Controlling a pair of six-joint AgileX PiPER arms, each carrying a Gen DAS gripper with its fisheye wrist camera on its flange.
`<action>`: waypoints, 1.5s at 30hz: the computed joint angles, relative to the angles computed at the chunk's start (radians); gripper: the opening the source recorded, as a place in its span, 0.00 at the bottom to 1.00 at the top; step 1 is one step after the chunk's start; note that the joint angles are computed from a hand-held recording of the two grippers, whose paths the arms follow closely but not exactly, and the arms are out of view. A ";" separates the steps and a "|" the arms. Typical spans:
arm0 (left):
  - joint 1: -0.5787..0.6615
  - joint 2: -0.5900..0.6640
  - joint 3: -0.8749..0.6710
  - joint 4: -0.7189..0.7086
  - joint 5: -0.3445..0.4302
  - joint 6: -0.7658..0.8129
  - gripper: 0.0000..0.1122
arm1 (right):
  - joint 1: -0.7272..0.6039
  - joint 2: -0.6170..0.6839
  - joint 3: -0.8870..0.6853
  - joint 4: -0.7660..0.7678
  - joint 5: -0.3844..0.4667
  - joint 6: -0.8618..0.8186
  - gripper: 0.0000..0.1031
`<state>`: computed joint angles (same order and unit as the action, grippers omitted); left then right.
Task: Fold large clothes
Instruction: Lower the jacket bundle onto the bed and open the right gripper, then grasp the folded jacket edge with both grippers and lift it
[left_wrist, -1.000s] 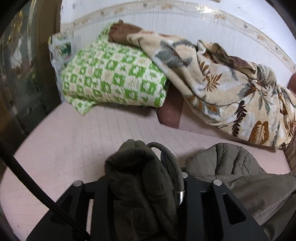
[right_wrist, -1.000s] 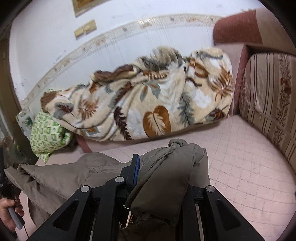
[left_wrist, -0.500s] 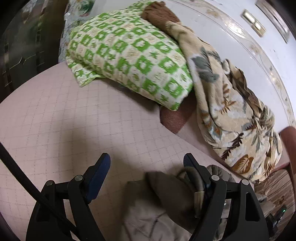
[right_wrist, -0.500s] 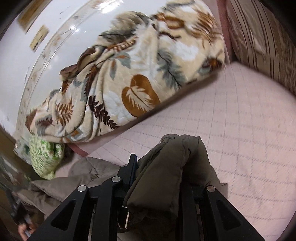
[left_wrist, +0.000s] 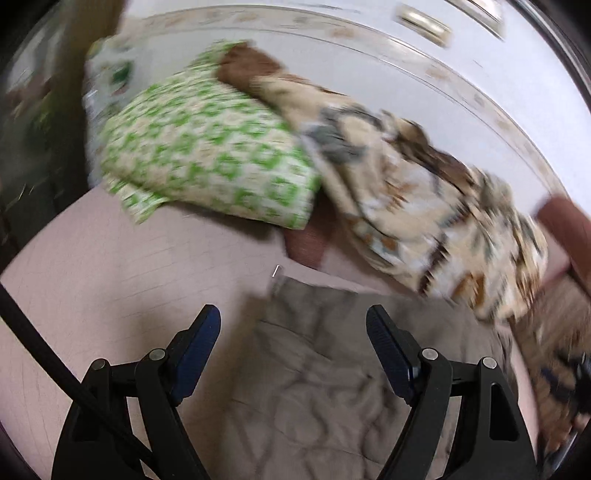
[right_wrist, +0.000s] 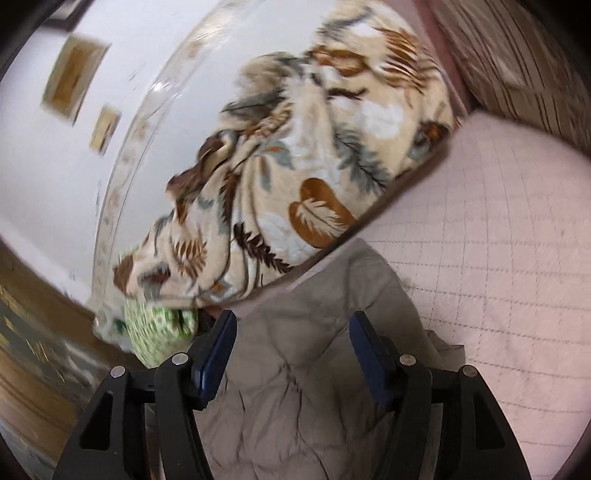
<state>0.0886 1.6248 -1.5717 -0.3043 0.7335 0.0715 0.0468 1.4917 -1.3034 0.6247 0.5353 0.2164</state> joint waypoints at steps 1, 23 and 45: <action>-0.042 -0.007 0.007 0.031 -0.003 -0.003 0.72 | 0.038 -0.003 -0.013 -0.093 0.001 0.056 0.66; -0.433 0.416 -0.241 0.523 0.148 -0.358 0.80 | 0.403 0.454 -0.387 -0.808 0.251 0.330 0.59; -0.344 -0.327 0.665 0.767 -0.220 -0.693 0.81 | 0.756 -0.112 0.191 -1.406 0.305 1.091 0.65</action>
<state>-0.2550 1.2980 -0.9066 0.4625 0.5136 -0.6217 0.8032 1.3798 -1.1119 -0.7810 0.8404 1.3076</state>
